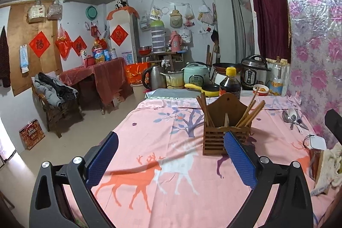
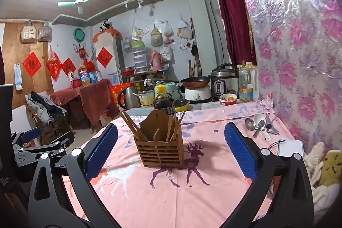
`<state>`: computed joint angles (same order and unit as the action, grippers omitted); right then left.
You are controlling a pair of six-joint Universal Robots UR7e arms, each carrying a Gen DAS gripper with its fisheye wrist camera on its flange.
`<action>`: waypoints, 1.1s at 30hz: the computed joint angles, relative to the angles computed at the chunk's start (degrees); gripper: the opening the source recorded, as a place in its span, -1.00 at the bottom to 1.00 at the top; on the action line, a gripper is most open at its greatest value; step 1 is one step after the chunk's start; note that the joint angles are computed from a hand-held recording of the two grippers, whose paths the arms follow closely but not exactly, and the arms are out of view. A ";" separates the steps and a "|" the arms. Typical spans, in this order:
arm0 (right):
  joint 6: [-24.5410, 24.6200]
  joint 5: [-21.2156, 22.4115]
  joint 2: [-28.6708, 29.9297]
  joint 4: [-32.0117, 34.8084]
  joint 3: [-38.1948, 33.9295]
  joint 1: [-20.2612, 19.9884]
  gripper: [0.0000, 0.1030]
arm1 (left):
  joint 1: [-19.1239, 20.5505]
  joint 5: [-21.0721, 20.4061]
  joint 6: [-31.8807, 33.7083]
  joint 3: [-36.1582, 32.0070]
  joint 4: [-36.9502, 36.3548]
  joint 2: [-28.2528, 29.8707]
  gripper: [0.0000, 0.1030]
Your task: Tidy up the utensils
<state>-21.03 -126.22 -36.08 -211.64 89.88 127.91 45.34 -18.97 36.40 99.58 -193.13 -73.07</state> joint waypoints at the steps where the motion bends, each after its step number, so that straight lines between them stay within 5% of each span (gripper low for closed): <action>1: 0.23 0.08 -0.43 -0.71 0.94 0.17 0.87 | -0.62 1.01 1.82 0.45 -2.11 0.07 0.89; 6: 1.93 0.68 -2.28 -3.02 4.82 0.46 0.87 | -3.84 3.42 14.62 2.40 -17.74 1.31 0.89; 15: 3.35 1.18 -3.08 -2.66 7.76 0.03 0.87 | -4.89 3.26 8.46 7.07 -15.47 -1.22 0.89; 33: 2.82 1.52 -0.39 -0.29 5.36 -0.93 0.87 | -0.14 -0.25 -4.43 7.32 -3.85 -2.32 0.89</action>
